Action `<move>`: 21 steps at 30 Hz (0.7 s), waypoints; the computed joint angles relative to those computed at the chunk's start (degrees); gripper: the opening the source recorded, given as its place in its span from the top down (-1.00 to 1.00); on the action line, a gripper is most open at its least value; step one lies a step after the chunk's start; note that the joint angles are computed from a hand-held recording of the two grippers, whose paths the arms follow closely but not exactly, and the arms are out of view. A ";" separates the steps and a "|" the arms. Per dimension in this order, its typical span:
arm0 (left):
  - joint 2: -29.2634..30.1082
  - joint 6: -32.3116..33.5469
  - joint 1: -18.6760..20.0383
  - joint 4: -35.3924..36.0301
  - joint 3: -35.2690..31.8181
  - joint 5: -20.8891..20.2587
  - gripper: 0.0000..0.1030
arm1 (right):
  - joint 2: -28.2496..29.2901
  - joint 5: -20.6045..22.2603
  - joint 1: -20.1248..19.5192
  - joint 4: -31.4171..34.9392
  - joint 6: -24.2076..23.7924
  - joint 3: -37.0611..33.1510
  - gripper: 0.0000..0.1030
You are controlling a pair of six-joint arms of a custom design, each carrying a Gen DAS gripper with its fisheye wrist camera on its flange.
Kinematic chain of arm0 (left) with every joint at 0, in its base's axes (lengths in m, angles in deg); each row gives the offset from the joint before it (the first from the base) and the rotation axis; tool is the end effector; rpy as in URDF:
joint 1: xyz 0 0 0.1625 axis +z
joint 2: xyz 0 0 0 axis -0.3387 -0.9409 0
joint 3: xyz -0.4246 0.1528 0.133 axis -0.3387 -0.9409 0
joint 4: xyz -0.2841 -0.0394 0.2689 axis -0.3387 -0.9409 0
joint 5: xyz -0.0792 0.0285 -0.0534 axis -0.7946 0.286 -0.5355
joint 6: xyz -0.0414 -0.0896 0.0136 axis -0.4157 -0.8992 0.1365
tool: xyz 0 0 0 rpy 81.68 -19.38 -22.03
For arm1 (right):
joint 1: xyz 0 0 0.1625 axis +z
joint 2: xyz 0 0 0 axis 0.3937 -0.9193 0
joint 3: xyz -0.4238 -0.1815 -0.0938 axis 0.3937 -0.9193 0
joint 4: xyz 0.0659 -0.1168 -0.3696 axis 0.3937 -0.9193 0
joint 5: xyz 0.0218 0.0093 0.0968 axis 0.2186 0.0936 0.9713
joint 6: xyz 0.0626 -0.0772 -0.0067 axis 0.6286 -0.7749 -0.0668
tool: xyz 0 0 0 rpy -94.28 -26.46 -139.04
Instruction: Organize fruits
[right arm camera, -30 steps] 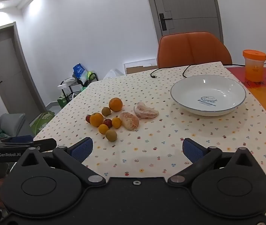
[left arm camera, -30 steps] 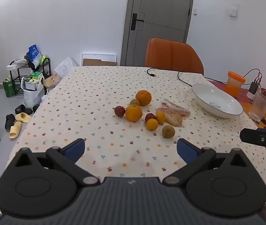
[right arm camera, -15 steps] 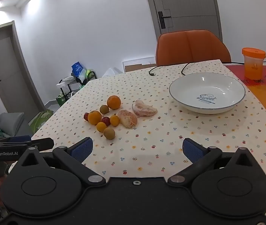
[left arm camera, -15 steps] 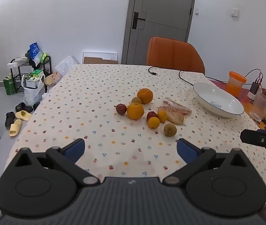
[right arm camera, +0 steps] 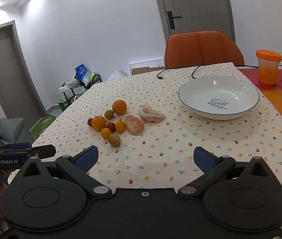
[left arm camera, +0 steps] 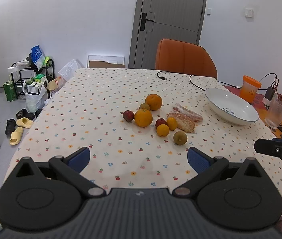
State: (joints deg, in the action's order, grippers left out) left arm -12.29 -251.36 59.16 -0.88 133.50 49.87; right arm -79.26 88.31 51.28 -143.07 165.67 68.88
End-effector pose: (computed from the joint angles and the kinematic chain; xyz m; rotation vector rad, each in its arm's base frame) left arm -0.2400 -0.4354 -0.0897 1.1065 2.4582 -0.8876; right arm 0.0233 -0.3202 0.1133 0.0071 -2.0479 1.4163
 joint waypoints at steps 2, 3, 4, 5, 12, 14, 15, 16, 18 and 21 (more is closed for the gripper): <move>0.00 -0.15 -0.08 0.18 -0.07 -0.10 -1.00 | 0.04 -0.06 -0.08 -0.19 -0.11 0.09 -1.00; 0.03 -0.21 -0.06 0.25 -0.12 -0.11 -1.00 | 0.08 0.08 0.00 -0.18 -0.16 0.04 -1.00; 0.04 -0.24 -0.04 0.32 -0.17 -0.12 -1.00 | 0.05 0.21 0.07 -0.02 -0.17 -0.03 -1.00; 0.03 -0.23 0.00 0.39 -0.22 -0.10 -1.00 | 0.04 0.12 0.02 -0.01 -0.17 0.00 -1.00; -0.02 -0.15 0.15 0.34 -0.23 0.00 -1.00 | -0.10 0.42 0.25 0.53 -0.19 -0.23 -1.00; -0.02 -0.10 0.16 0.30 -0.21 0.03 -1.00 | -0.09 0.68 0.40 0.71 -0.17 -0.39 -1.00; 0.00 -0.09 0.16 0.31 -0.24 -0.02 -1.00 | -0.07 0.86 0.50 0.75 -0.15 -0.44 -1.00; 0.00 -0.12 0.15 0.34 -0.24 -0.04 -1.00 | -0.08 0.99 0.61 0.82 -0.15 -0.50 -1.00; 0.01 -0.14 0.16 0.40 -0.28 -0.09 -1.00 | -0.11 0.84 0.55 0.86 -0.23 -0.50 -1.00; -0.15 -0.07 0.31 0.49 -0.28 -0.09 -1.00 | -0.14 0.75 0.48 1.08 -0.31 -0.58 -1.00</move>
